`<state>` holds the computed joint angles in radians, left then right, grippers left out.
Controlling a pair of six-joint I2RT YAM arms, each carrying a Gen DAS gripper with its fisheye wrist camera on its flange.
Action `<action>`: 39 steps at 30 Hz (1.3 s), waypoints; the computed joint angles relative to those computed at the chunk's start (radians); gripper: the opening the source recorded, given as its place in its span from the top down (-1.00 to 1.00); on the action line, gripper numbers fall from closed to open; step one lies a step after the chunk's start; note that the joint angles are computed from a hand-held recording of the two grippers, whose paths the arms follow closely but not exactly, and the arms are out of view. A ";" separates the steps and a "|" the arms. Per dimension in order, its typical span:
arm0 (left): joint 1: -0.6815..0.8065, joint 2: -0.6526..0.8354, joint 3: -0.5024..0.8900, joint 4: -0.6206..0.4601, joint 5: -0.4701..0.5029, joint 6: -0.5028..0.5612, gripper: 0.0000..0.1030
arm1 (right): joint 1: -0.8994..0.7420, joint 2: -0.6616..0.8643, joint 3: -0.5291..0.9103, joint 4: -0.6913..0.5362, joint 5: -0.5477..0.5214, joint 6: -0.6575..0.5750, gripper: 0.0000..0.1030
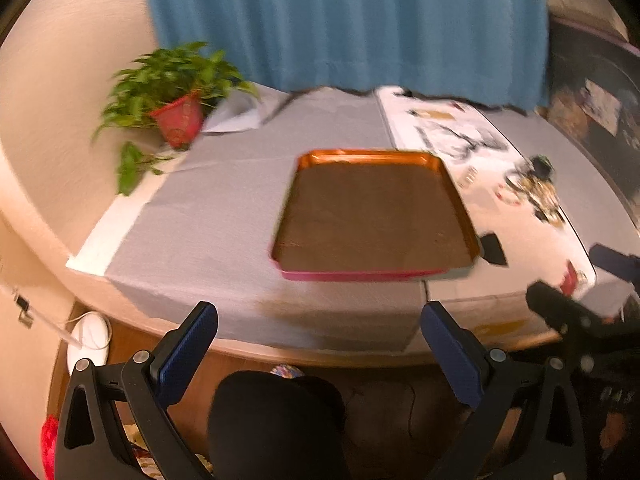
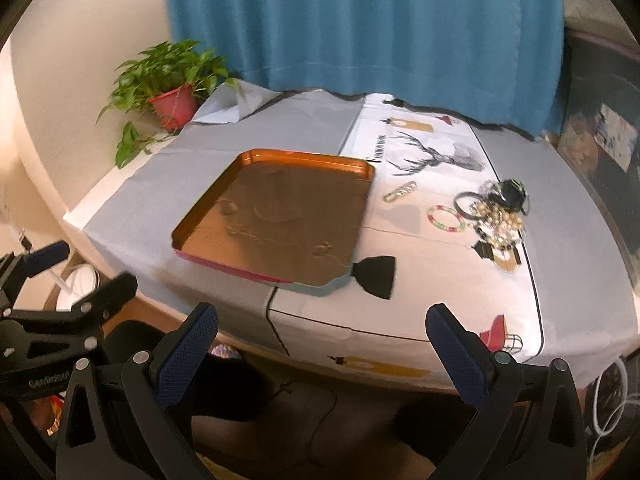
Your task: Organize jewelry
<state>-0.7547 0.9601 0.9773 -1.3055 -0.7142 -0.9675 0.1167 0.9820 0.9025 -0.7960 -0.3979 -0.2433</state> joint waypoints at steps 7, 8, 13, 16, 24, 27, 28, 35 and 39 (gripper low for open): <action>0.042 0.149 0.042 0.151 0.089 0.140 -0.97 | -0.267 0.146 -0.015 0.096 -0.087 -0.085 -1.00; 0.056 0.185 0.062 0.183 0.112 0.167 -0.97 | -0.305 0.191 -0.001 0.120 -0.083 -0.092 -1.00; 0.128 0.382 0.198 0.313 0.248 0.291 -0.97 | -0.440 0.449 0.113 0.262 -0.067 -0.070 -1.00; 0.174 0.538 0.326 0.372 0.317 0.368 -0.97 | -0.467 0.614 0.212 0.329 -0.042 -0.027 -1.00; 0.241 0.949 0.736 0.463 0.346 0.587 -0.97 | -0.408 0.957 0.496 0.347 -0.007 0.032 -0.98; 0.255 1.094 0.892 0.464 0.385 0.674 -0.97 | -0.367 1.008 0.533 0.359 0.030 0.013 -0.67; 0.256 1.129 0.935 0.455 0.393 0.689 -0.97 | -0.360 1.017 0.537 0.363 0.032 0.005 -0.53; 0.282 1.363 1.217 0.377 0.478 0.758 -0.97 | -0.412 1.062 0.584 0.291 -0.127 -0.063 0.83; 0.292 1.438 1.312 0.342 0.545 0.779 -0.97 | -0.475 1.062 0.589 0.270 -0.140 -0.094 0.84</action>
